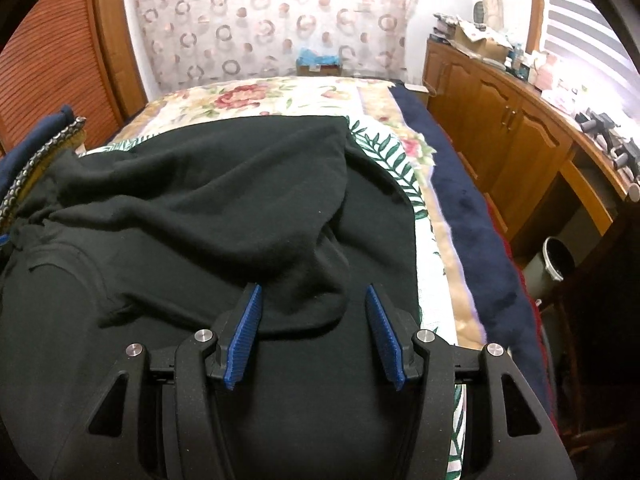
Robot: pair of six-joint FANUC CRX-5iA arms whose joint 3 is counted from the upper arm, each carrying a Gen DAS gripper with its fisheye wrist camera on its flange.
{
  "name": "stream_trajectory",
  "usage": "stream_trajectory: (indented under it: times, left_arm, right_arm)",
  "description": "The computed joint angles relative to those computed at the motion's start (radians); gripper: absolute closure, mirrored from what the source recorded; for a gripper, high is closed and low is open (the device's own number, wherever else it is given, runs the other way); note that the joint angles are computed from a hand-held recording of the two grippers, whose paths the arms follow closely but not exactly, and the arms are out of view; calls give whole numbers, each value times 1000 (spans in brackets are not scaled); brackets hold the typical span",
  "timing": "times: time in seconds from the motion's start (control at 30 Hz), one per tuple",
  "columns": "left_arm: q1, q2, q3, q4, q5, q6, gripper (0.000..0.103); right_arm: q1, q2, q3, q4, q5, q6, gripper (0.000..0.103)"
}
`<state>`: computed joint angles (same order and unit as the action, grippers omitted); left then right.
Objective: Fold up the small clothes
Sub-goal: 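Lay the folded shirt on the bed and open both grippers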
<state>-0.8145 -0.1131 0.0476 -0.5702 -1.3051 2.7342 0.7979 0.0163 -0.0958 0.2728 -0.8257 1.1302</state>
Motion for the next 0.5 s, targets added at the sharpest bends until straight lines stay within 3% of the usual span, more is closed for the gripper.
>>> stream_trajectory:
  times: [0.27, 0.4, 0.43, 0.5]
  left_arm:
    - [86, -24, -47, 70, 112, 58, 61]
    - [88, -9, -33, 55, 104, 85, 61]
    - [86, -1, -25, 47, 95, 85, 63]
    - [81, 12, -8, 35, 76, 70, 82]
  right_arm:
    - [-1, 0, -1, -1, 2, 2, 47]
    - [0, -1, -2, -5, 3, 1, 47]
    - [0, -1, -2, -5, 3, 1, 47]
    - [1, -1, -3, -3, 4, 1, 47]
